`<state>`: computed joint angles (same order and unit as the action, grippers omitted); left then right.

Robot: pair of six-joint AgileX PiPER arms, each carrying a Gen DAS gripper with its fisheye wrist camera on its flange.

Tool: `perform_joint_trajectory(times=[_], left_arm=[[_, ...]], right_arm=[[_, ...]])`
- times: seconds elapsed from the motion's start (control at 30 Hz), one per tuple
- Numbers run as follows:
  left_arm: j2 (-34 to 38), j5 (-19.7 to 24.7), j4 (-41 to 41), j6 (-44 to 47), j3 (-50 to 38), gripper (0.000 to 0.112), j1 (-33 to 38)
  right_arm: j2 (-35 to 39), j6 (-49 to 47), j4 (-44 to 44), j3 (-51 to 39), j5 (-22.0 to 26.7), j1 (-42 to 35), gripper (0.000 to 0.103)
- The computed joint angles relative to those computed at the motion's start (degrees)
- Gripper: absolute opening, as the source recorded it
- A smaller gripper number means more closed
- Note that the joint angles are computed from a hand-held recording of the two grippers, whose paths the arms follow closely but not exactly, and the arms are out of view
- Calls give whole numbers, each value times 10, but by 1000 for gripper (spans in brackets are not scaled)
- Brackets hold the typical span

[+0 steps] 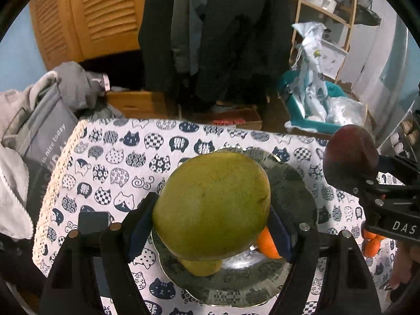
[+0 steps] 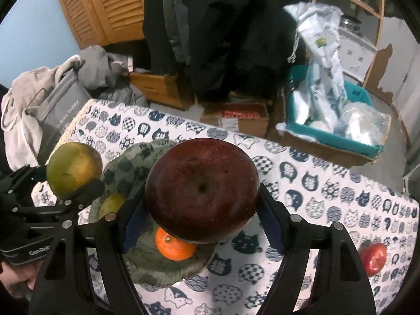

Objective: Organize fruits
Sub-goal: 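Carry the pear with the left tool and dark red fruit with the right tool into the green bowl, then open the left tool to release the pear while the right tool releases the dark red fruit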

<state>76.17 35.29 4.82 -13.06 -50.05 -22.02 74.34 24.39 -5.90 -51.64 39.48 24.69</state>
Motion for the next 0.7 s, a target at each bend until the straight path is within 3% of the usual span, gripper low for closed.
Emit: perform_joint_trajectory(times=[0.7], left_arm=[[122,-33,-93,97,2,80,71]], right_arm=[[127,-85,101,3,-72,-14,77]])
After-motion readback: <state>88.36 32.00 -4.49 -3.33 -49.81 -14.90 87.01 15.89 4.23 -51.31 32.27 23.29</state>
